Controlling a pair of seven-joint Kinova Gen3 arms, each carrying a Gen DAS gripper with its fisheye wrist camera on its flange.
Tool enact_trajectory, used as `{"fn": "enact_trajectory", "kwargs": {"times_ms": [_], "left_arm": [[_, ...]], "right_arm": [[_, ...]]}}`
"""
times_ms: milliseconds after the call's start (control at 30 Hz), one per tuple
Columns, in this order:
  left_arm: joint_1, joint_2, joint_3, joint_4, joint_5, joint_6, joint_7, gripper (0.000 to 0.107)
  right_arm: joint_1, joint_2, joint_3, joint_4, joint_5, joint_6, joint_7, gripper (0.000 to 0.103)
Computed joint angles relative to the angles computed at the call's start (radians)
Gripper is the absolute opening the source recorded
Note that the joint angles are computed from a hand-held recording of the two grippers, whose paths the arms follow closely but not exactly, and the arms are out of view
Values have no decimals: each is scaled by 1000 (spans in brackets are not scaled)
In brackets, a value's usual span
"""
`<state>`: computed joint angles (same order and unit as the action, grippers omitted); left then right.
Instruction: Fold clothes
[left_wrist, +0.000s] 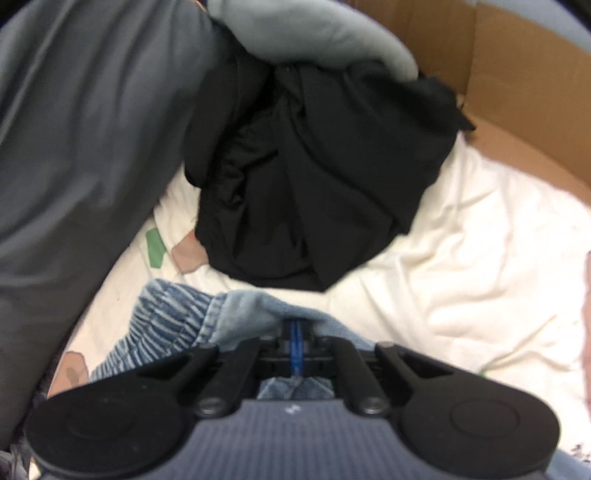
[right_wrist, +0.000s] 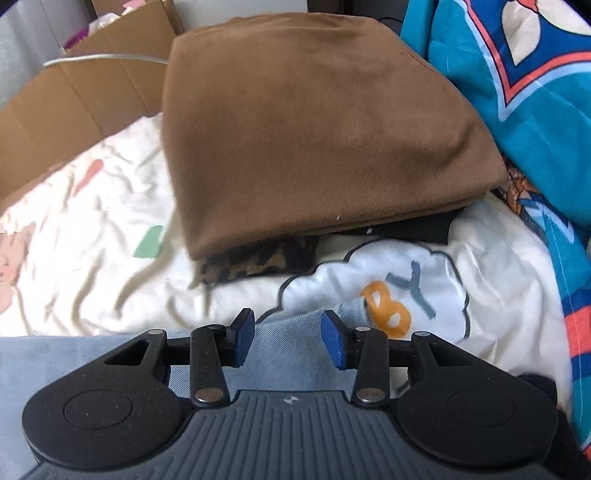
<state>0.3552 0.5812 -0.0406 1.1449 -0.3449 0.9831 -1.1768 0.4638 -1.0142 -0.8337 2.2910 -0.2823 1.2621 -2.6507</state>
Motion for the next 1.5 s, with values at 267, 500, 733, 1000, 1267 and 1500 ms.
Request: {"fn": "enact_trajectory", "kwargs": {"times_ms": [267,500,733,1000,1267,1500], "left_arm": [[9,-166,100,215,82,-98,-117,9],[52,-199,176,340,198,-106,-200,9],[115,-151,167,351,191,-130,-222,9],[144,-91,144,292,190,-116,-159,3],[153,-68,140,253,181,-96,-160,2],[153,-93,142,202,173,-14,-171,8]], "right_arm": [[5,17,-118,-54,-134,-50,23,47],[76,80,-200,-45,-189,-111,94,50],[135,98,-221,13,-179,-221,103,50],[165,135,-245,38,-156,-285,120,50],[153,191,-178,55,-156,-313,44,51],[38,226,-19,64,-100,-304,-37,47]]}}
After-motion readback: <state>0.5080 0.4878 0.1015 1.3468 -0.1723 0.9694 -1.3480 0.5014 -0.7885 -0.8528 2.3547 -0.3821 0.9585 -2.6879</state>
